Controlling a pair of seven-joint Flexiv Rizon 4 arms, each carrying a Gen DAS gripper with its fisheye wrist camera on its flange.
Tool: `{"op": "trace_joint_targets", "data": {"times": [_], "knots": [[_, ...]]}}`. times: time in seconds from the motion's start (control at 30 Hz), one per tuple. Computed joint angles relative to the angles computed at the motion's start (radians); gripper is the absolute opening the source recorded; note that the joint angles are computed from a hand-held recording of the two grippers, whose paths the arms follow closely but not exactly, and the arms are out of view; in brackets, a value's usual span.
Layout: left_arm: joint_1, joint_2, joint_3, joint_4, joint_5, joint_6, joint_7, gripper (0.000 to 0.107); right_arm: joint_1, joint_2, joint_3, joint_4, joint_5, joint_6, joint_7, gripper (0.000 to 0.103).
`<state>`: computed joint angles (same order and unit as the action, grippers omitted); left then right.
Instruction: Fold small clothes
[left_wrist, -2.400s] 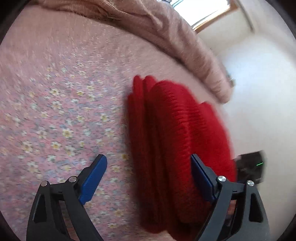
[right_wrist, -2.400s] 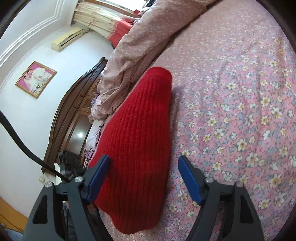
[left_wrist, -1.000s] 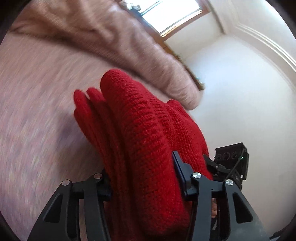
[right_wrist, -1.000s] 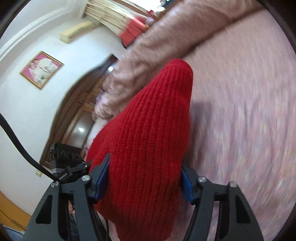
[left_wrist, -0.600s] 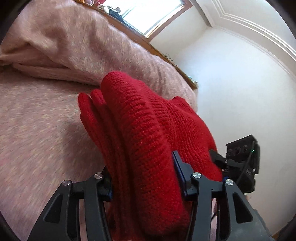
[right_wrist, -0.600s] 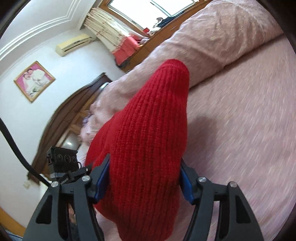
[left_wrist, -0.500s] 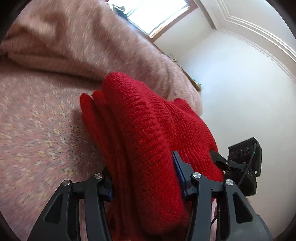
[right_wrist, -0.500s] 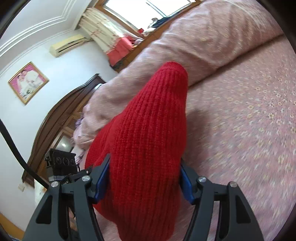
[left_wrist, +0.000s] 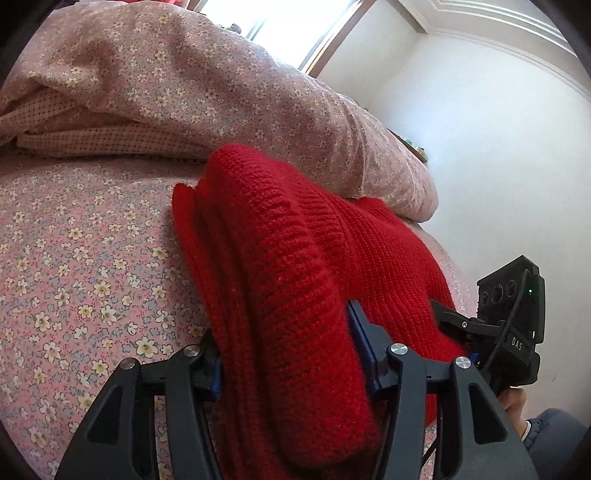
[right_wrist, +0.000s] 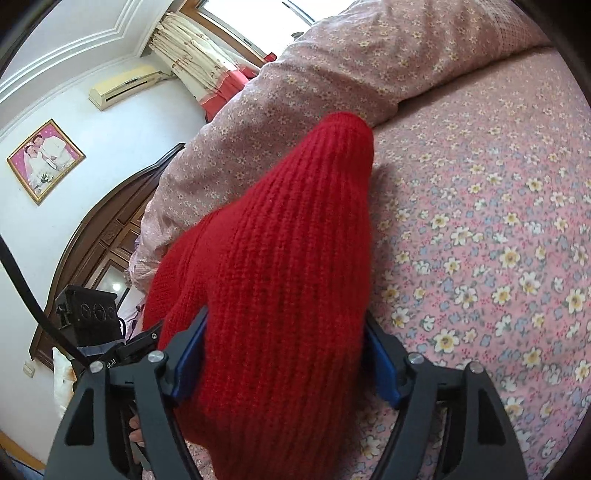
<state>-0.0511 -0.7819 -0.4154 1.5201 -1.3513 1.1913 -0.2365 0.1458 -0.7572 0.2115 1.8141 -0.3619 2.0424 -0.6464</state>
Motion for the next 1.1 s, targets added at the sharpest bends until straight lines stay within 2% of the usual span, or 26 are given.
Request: {"op": "trace_joint_targets", "data": {"times": [0.07,0.17,0.33,1.1], "knots": [[0.002,0.006,-0.001,0.01,-0.011,0.001,0.008,0.049,0.005,-0.004,-0.002,0.003,0.005,0.011,0.0,0.078],[-0.013,-0.016,0.01,-0.034,0.038,-0.002,-0.05,0.049,0.009,-0.009,-0.003,0.0,0.005,0.016,0.002,0.079],[0.007,-0.017,-0.013,-0.028,0.031,-0.014,-0.067,0.049,0.006,-0.012,-0.002,-0.001,-0.001,0.022,0.008,0.079],[0.0,-0.014,-0.013,-0.022,0.038,0.018,-0.062,0.053,0.005,-0.014,-0.006,0.0,-0.014,0.03,0.022,0.08]]}}
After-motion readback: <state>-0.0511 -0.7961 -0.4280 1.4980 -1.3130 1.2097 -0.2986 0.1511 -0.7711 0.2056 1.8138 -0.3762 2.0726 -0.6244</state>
